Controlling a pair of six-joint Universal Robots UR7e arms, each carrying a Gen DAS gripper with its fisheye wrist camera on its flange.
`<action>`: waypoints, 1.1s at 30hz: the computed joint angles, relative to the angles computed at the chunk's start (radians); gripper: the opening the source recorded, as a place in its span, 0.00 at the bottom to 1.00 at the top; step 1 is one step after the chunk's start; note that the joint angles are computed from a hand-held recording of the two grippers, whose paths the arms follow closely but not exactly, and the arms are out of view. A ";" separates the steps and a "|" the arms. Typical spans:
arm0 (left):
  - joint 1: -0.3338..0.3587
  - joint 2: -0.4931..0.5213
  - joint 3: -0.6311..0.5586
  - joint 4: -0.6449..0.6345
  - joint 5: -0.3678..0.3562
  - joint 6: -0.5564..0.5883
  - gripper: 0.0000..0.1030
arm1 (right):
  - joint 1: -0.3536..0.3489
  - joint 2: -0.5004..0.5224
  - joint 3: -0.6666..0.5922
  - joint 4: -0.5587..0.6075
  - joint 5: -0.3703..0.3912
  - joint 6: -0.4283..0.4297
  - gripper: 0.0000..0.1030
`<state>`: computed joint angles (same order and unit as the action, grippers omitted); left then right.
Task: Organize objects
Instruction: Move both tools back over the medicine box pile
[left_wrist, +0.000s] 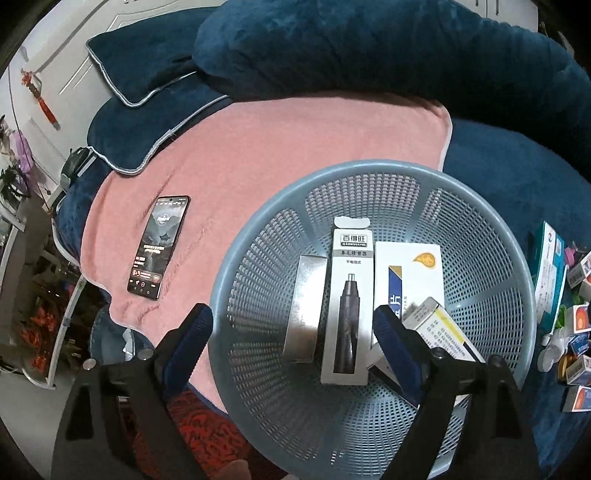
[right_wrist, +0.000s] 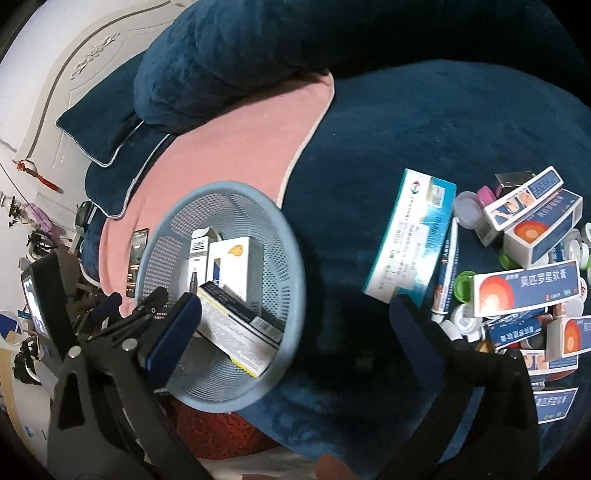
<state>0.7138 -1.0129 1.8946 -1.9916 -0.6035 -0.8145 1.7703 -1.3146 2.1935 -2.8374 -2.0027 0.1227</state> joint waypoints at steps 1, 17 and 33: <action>-0.001 0.002 -0.002 0.005 0.002 0.001 0.87 | -0.002 -0.004 0.002 0.002 0.000 0.000 1.00; -0.035 0.045 -0.027 -0.035 -0.033 0.045 0.87 | -0.069 -0.099 0.044 0.015 -0.019 -0.027 1.00; -0.113 0.225 -0.151 -0.184 -0.169 0.253 0.88 | -0.256 -0.316 0.108 0.030 0.015 -0.047 1.00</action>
